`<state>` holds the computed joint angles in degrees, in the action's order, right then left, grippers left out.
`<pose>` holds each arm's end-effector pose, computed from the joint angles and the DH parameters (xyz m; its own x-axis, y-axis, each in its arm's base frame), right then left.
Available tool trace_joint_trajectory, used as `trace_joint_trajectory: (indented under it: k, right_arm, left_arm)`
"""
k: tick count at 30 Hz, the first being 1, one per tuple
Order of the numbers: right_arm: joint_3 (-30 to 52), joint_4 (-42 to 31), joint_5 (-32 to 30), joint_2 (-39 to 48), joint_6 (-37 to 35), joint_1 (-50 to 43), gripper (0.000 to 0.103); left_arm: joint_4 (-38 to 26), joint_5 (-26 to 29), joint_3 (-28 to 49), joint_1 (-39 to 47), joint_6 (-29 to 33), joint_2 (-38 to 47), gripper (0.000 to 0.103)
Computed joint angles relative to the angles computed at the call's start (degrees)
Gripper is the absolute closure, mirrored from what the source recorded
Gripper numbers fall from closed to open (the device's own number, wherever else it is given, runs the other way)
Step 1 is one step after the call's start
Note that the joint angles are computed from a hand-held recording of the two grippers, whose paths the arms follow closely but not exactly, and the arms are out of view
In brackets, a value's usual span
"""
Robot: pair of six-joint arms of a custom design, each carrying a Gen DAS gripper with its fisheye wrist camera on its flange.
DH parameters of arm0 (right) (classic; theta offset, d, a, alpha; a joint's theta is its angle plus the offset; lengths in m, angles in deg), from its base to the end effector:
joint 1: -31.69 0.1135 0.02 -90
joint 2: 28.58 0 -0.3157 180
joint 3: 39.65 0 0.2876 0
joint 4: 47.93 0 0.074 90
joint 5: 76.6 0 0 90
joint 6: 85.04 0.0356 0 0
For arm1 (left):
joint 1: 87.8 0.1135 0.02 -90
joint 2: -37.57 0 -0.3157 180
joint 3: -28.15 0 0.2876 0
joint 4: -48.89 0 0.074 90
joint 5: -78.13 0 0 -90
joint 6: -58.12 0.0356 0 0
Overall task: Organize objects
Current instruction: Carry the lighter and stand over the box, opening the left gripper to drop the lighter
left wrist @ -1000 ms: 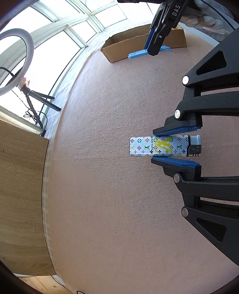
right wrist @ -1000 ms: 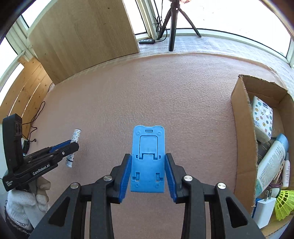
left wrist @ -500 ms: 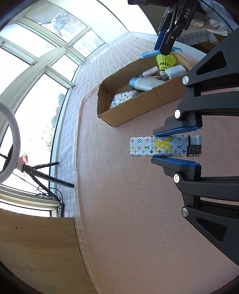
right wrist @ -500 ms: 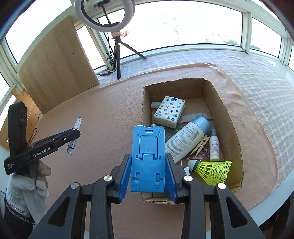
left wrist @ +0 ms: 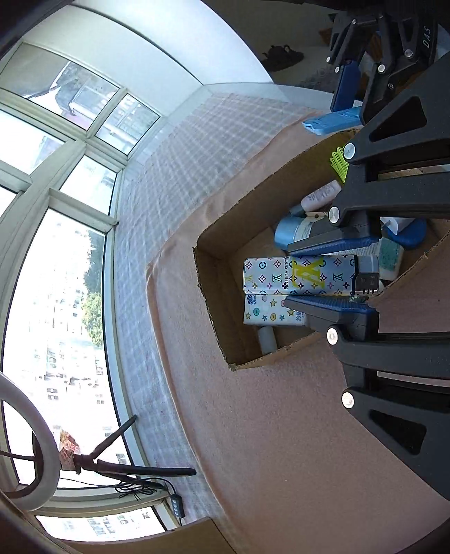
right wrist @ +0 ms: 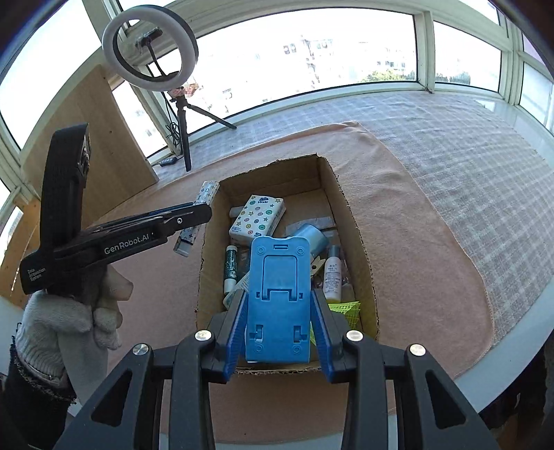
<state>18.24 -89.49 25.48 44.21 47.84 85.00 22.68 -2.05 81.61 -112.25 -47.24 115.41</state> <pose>0.1641 0.2078 0.2504 -0.8515 -0.0291 -0.5236 -0.1851 0.9509 0.2481 0.2567 -0.1234 0.2191 -0.8124 0.0826 -0.5773 0.3020 0.9064 -0.2952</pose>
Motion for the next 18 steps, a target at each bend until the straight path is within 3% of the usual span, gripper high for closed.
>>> trace_joint_trajectory:
  k: [12, 14, 15, 16, 18]
  right_arm:
    - [-0.97, 2.07, -2.72, 0.05, -2.99, -0.98, 0.07]
    - [-0.99, 2.56, -2.65, -0.24, -3.36, -0.94, 0.067]
    - [-0.87, 2.44, -2.55, -0.32, -3.58, -0.85, 0.057]
    - [-0.89, 2.49, -2.21, -0.59, -3.76, -0.65, 0.052]
    - [-0.99, 2.45, -0.79, -1.26, -3.89, 0.02, 0.04]
  left_arm:
    - [2.06, -3.09, 11.95, -4.97, -0.66, 15.29, 0.078]
    - [1.6, -2.66, 13.8, -4.9, -0.68, 17.18, 0.064]
    - [0.69, -2.04, 15.03, -4.79, -0.5, 18.26, 0.041]
    - [0.32, -2.39, 15.76, -4.88, -0.63, 18.88, 0.028]
    - [-0.34, -3.23, 16.9, -4.96, -0.46, 19.78, 0.026]
